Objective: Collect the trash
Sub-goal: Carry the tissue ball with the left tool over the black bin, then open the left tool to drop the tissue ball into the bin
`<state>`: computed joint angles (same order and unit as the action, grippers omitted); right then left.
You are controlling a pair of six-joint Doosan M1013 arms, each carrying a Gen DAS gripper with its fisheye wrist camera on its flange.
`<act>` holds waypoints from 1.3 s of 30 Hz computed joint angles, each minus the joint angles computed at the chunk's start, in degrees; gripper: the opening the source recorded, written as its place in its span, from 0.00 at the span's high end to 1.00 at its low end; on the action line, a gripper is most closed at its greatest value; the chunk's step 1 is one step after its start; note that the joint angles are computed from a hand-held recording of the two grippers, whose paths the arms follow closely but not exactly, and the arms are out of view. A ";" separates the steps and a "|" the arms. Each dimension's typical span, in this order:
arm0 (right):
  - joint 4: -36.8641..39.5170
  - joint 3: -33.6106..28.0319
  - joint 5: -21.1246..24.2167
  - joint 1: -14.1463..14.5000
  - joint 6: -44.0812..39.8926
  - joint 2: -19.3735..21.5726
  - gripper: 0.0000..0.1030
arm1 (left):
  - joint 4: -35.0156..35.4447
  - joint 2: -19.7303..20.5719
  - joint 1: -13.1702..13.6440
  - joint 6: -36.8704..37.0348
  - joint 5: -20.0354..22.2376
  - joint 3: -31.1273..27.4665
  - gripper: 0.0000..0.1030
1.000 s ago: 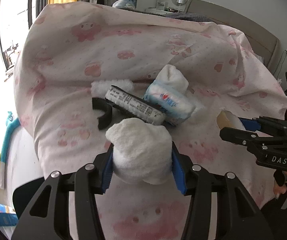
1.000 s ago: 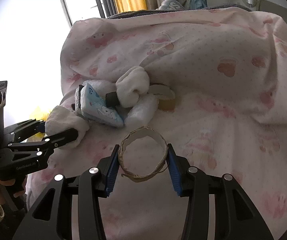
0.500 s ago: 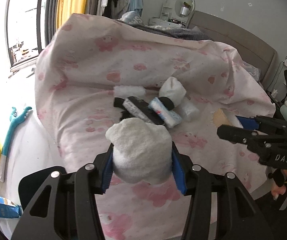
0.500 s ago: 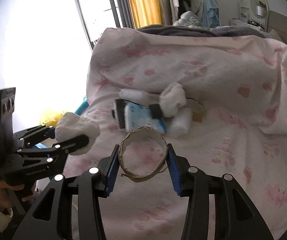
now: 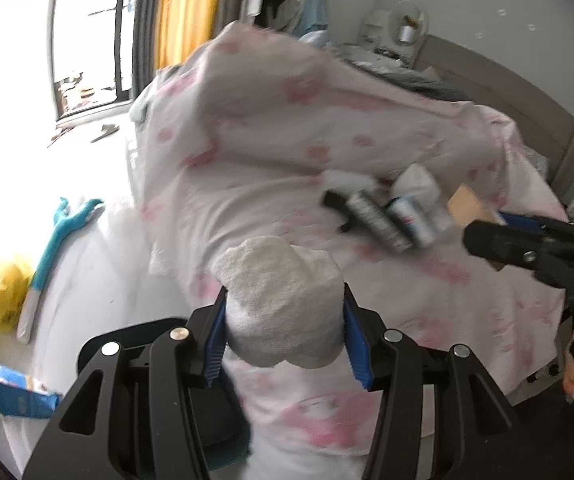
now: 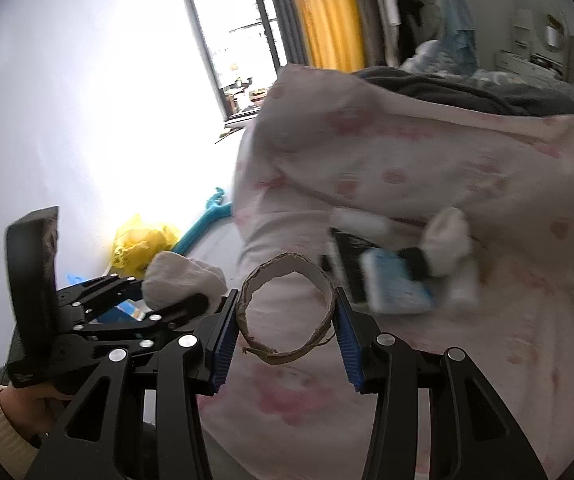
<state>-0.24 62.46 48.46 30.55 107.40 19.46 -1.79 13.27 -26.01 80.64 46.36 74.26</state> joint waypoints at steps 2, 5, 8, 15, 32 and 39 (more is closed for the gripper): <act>1.11 -1.56 0.57 0.56 -1.08 1.25 0.55 | 1.93 0.08 0.59 -1.56 1.62 0.28 0.48; 2.22 -3.13 1.14 1.14 -2.07 2.62 0.55 | 4.26 0.39 1.47 -3.66 4.33 0.79 0.48; 3.73 -5.09 1.87 1.73 -3.18 4.16 0.55 | 4.78 0.92 2.64 -5.31 7.26 1.33 0.48; 6.87 -9.90 4.18 3.61 -4.19 8.24 0.55 | 2.99 2.13 5.49 -8.37 12.92 3.01 0.48; 10.20 -20.04 10.87 6.13 -3.33 16.34 0.55 | -1.10 5.42 9.80 -8.83 20.64 4.20 0.43; 10.01 -22.61 12.05 6.02 -2.04 18.26 0.55 | -2.44 4.35 10.96 -9.96 18.95 5.08 0.25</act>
